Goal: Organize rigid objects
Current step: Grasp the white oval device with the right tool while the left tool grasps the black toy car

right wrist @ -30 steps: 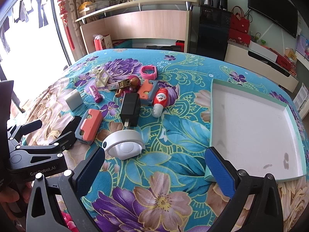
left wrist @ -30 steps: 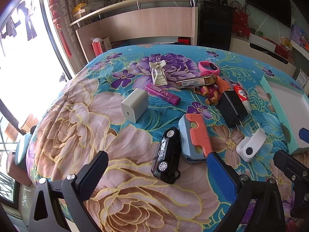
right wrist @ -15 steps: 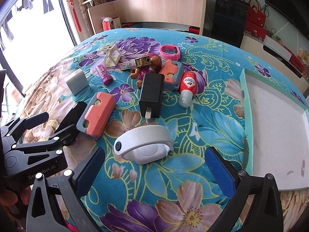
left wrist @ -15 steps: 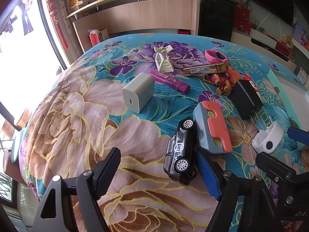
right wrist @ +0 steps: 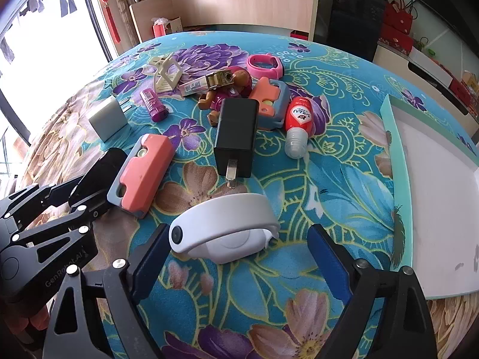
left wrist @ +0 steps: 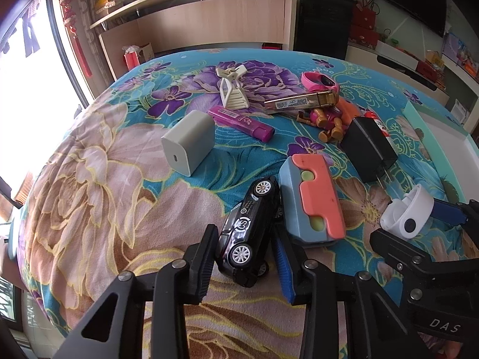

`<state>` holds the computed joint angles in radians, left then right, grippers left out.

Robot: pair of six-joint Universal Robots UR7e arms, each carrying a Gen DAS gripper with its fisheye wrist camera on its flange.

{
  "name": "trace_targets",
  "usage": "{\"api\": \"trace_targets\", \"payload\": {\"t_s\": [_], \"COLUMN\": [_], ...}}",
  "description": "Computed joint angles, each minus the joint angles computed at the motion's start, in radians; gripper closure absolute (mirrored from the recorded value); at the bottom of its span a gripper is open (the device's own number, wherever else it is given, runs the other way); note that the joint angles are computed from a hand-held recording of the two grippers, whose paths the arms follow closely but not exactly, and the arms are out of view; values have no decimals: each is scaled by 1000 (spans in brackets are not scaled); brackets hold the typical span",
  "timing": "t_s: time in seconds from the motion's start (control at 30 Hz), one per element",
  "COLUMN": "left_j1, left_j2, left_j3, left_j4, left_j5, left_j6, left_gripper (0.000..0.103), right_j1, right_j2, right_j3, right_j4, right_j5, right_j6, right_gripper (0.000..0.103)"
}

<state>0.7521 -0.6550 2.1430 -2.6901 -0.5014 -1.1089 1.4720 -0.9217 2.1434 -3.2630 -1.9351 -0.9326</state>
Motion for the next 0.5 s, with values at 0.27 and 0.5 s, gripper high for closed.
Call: {"api": "trace_targets", "payload": {"t_s": [0.27,0.5], "left_j1": [-2,-3], "left_j2": [6,13], "left_j3": [-11,-17], "left_j4": [32,30], "left_j5": [12,24], "left_j6": [-16,-19], "left_gripper": [64,67], "right_j1": [-4,-9], "right_j2": [-12,-22], "right_j3": [10,4], "right_j4": [4,37], "right_j5": [11,38], "right_j6": [19,62], "right_gripper": [43,44]}}
